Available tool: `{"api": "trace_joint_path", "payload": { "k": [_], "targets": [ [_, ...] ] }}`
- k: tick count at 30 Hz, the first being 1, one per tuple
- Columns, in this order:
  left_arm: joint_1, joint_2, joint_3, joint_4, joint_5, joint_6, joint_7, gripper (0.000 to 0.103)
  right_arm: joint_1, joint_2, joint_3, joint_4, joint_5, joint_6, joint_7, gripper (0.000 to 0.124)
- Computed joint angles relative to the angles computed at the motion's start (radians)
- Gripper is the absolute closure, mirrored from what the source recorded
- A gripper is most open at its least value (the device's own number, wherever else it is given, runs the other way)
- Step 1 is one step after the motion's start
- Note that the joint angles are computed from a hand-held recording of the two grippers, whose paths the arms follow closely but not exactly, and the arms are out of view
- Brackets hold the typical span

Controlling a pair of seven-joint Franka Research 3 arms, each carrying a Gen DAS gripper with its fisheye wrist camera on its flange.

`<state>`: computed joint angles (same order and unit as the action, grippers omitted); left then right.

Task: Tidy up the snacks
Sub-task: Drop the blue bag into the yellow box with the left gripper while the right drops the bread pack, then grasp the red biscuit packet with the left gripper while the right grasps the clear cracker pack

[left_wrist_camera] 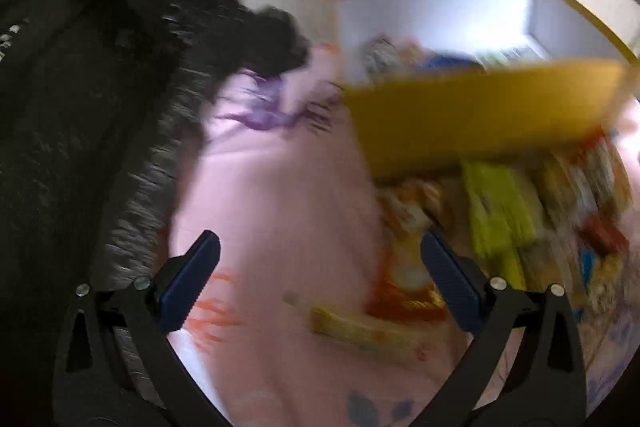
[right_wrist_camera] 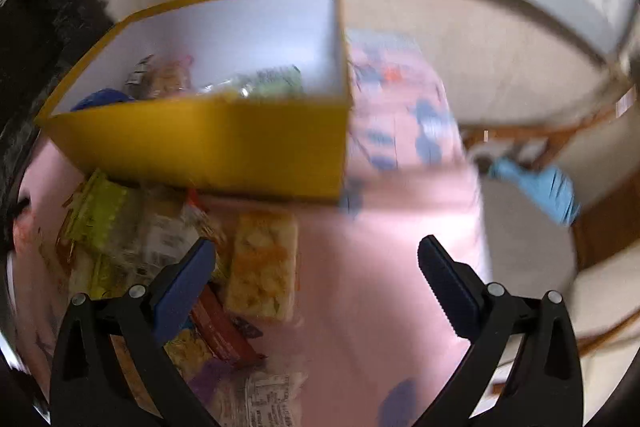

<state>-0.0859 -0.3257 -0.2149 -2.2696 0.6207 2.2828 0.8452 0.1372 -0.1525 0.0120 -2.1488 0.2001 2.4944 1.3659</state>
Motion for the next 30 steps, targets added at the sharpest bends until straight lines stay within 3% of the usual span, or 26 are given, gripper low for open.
{"api": "trace_joint_path", "payload": {
  "k": [3, 6, 7, 8, 11, 13, 15, 17, 18, 19, 20, 22, 25, 30],
  "targets": [
    [-0.011, 0.057, -0.032, 0.003, 0.070, -0.008, 0.032, 0.002, 0.001, 0.059, 0.006, 0.026, -0.017, -0.064, 0.036, 0.022],
    [-0.034, 0.113, -0.029, 0.028, 0.046, -0.062, 0.067, 0.002, 0.014, 0.085, 0.005, 0.030, 0.013, -0.051, 0.001, 0.022],
    [-0.023, 0.124, -0.043, 0.030, 0.054, -0.078, 0.046, 0.002, 0.016, 0.096, 0.008, 0.041, 0.004, -0.062, 0.022, 0.022],
    [-0.033, 0.109, -0.023, 0.005, 0.078, -0.038, -0.009, 0.002, 0.019, 0.107, 0.008, 0.056, 0.001, -0.077, 0.037, 0.022],
    [-0.031, 0.123, 0.010, 0.017, -0.007, -0.040, -0.017, 0.002, 0.025, 0.144, 0.010, 0.096, -0.039, -0.092, 0.079, 0.022],
    [-0.025, 0.110, 0.040, -0.006, -0.109, -0.012, -0.034, 0.002, 0.026, 0.189, 0.006, 0.154, -0.004, -0.149, 0.086, 0.022],
    [-0.014, 0.104, 0.060, -0.023, -0.202, -0.012, -0.065, 0.002, 0.035, 0.221, 0.005, 0.193, -0.061, -0.199, 0.113, 0.022],
    [-0.006, 0.075, 0.074, -0.059, -0.274, 0.035, -0.089, 0.016, 0.049, 0.210, 0.010, 0.168, -0.112, -0.149, 0.092, 0.036],
    [-0.010, 0.062, 0.075, -0.070, -0.288, 0.057, -0.064, 0.024, 0.050, 0.195, 0.013, 0.145, -0.090, -0.115, 0.058, 0.058],
    [-0.011, 0.058, 0.070, -0.070, -0.287, 0.060, -0.049, 0.044, 0.052, 0.182, 0.015, 0.129, -0.075, -0.091, 0.035, 0.077],
    [-0.012, 0.057, 0.062, -0.065, -0.278, 0.050, -0.031, 0.064, 0.054, 0.170, 0.016, 0.120, -0.066, -0.086, 0.029, 0.077],
    [-0.019, 0.052, 0.050, -0.058, -0.272, 0.024, 0.001, 0.082, 0.055, 0.165, 0.015, 0.119, -0.061, -0.098, 0.049, 0.078],
    [-0.031, 0.017, 0.080, -0.089, -0.359, 0.068, 0.059, 0.090, 0.048, 0.141, 0.009, 0.098, -0.013, -0.117, 0.050, 0.078],
    [-0.025, -0.025, 0.066, -0.106, -0.371, 0.051, 0.067, 0.095, 0.030, 0.074, -0.003, 0.044, 0.044, -0.109, 0.050, 0.078]
  ]
}}
